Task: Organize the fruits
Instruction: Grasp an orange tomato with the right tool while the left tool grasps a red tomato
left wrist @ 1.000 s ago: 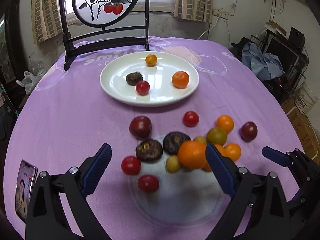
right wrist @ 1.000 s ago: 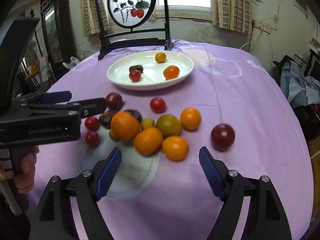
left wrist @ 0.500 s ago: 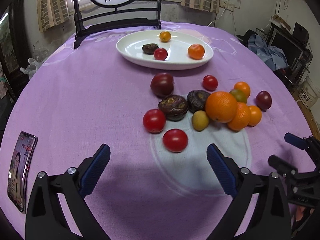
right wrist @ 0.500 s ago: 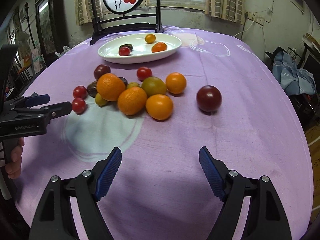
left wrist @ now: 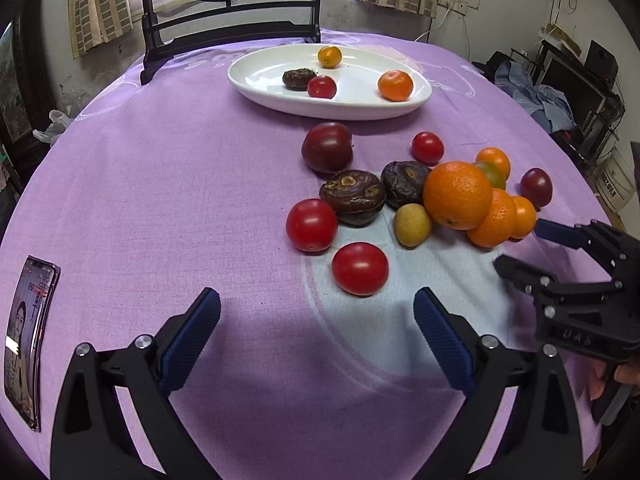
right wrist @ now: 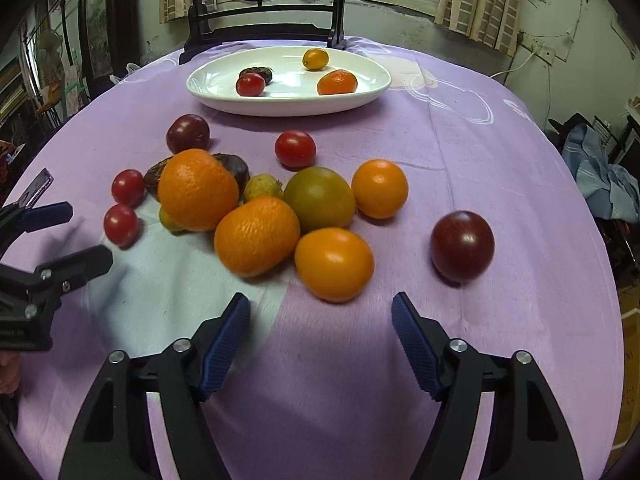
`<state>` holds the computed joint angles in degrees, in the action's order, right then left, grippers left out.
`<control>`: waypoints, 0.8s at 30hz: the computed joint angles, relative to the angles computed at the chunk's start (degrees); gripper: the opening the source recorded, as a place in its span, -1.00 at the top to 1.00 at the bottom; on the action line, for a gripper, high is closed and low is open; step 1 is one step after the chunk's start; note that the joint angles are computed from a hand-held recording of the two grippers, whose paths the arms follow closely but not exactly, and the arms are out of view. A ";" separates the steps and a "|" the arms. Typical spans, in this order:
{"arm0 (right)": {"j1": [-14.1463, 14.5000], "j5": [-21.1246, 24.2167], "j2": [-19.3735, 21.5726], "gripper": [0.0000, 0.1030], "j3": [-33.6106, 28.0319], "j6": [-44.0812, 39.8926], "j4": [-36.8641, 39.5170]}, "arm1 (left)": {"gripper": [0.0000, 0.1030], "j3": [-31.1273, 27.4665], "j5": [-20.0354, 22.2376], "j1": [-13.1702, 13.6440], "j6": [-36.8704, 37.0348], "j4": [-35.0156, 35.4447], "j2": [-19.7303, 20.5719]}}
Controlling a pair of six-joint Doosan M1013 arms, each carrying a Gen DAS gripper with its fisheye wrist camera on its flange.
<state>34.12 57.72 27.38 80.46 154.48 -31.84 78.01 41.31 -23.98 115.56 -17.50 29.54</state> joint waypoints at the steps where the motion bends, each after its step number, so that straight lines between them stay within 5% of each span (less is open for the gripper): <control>1: -0.18 -0.45 -0.06 -0.35 0.10 0.18 0.07 | -0.85 -0.33 0.68 0.13 0.05 -0.40 0.27; 5: -1.47 -3.14 -0.30 -0.21 0.48 -0.78 2.00 | -0.85 -1.03 2.19 0.52 -0.19 -1.34 0.73; 7: -1.67 -3.53 -0.26 0.23 0.36 -0.97 1.96 | -0.85 -1.42 3.04 0.67 -0.70 -1.39 0.92; 8: -1.68 -3.00 -0.17 0.26 0.05 -0.91 2.04 | -0.85 -1.56 3.51 0.70 -1.02 -1.35 0.98; 17: -0.77 -6.07 -2.76 0.27 3.75 3.51 1.94 | -0.85 -1.94 5.14 0.05 -4.50 0.74 0.73; 21: -0.11 -7.72 -4.06 0.27 5.82 4.98 1.37 | -0.40 -2.88 6.53 -1.01 -6.88 3.21 1.28; 24: 0.27 -9.12 -5.03 0.27 7.16 6.29 0.68 | -0.27 -2.30 4.60 -2.18 -9.69 6.97 0.95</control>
<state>34.38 48.60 22.35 87.62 160.78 -31.15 75.70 45.91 -26.15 105.87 -10.52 30.49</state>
